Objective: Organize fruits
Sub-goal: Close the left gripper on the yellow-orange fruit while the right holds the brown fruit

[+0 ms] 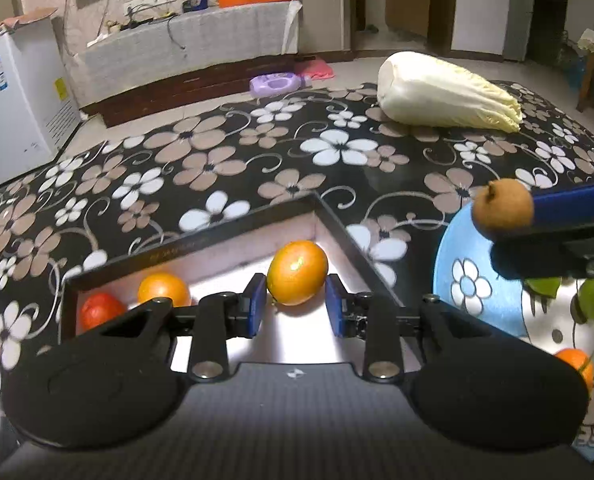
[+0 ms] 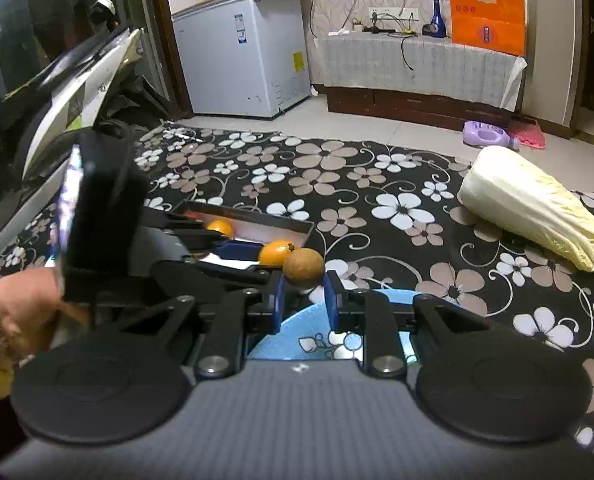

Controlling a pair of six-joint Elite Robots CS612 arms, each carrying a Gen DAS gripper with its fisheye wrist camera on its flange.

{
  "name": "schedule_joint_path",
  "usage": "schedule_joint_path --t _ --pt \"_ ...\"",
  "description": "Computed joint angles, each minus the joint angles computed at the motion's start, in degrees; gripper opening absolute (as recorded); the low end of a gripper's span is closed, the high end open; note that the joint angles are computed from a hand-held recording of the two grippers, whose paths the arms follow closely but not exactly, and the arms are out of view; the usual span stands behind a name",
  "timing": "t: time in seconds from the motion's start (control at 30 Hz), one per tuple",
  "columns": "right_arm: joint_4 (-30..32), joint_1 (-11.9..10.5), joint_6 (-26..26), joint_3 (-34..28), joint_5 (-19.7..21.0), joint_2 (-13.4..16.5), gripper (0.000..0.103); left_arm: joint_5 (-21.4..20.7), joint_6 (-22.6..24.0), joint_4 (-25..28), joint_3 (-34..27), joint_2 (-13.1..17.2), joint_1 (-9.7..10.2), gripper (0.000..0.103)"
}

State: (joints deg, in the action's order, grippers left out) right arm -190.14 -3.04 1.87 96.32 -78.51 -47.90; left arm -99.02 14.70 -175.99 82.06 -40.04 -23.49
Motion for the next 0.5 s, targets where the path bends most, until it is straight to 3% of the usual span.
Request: schedule_joint_path --t 0.5 --pt "-1.2 0.4 1.6 0.1 0.8 0.1 0.024 8.2 -7.2 -0.2 6.3 -4.1 -0.7 0.037"
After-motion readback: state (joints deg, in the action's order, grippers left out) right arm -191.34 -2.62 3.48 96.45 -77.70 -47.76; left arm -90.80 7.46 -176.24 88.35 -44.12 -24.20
